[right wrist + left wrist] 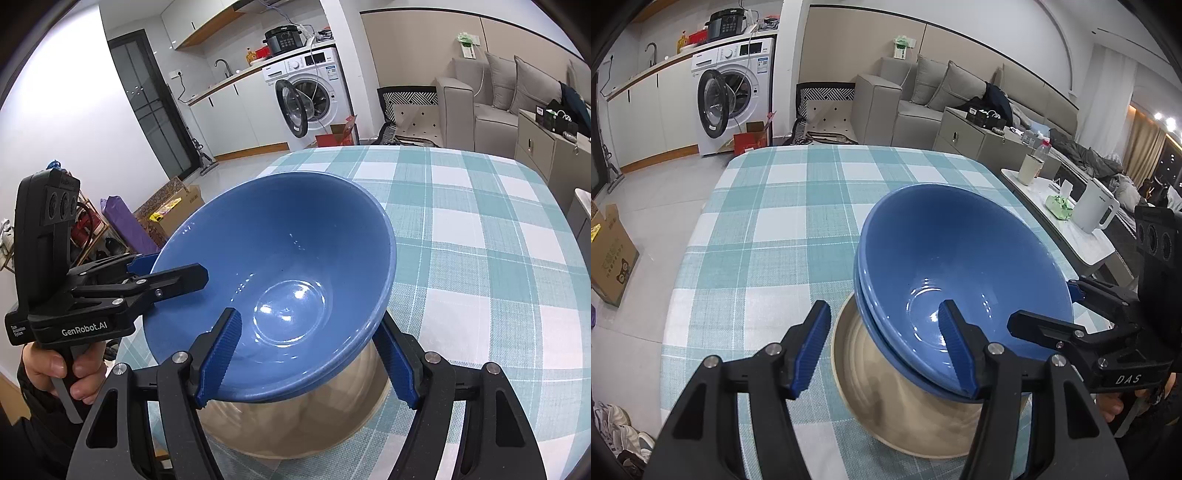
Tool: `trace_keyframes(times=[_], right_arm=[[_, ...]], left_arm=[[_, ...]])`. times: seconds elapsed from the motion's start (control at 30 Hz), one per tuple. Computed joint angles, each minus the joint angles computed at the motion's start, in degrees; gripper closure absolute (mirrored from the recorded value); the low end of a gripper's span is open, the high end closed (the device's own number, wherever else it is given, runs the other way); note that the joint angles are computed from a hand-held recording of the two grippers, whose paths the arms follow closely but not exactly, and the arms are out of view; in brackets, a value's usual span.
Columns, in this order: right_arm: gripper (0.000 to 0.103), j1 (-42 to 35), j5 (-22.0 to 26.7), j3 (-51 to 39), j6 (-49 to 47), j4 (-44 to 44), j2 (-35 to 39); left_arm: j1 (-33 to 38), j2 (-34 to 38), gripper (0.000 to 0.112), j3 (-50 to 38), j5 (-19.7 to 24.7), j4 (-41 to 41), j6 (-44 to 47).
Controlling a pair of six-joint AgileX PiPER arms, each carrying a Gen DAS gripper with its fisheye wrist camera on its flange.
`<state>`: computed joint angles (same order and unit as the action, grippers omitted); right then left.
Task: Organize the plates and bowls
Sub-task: 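Open both grippers to release the blue bowls' rim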
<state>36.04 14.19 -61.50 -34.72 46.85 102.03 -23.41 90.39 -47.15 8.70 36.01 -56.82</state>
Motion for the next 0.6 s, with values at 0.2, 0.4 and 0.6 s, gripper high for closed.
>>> trace_keyframes(times=[0.2,0.4,0.6], right_arm=[[0.027,-0.7,0.3,0.3,-2.7,2.5,-0.4],[0.021,-1.0,0.1,0.8,-3.7,3.2,-0.8],[0.016,-1.5,-0.6,2.0,-9.3,8.8,-2.0]], left_arm=[[-0.2,0.0,0.05,0.0,0.1,1.3,-1.0],[-0.5,-0.5,0.046,0.2,0.1,4.6,-4.0],[-1.7,-2.1,0.037,1.6,0.5,17.5,-16.5]])
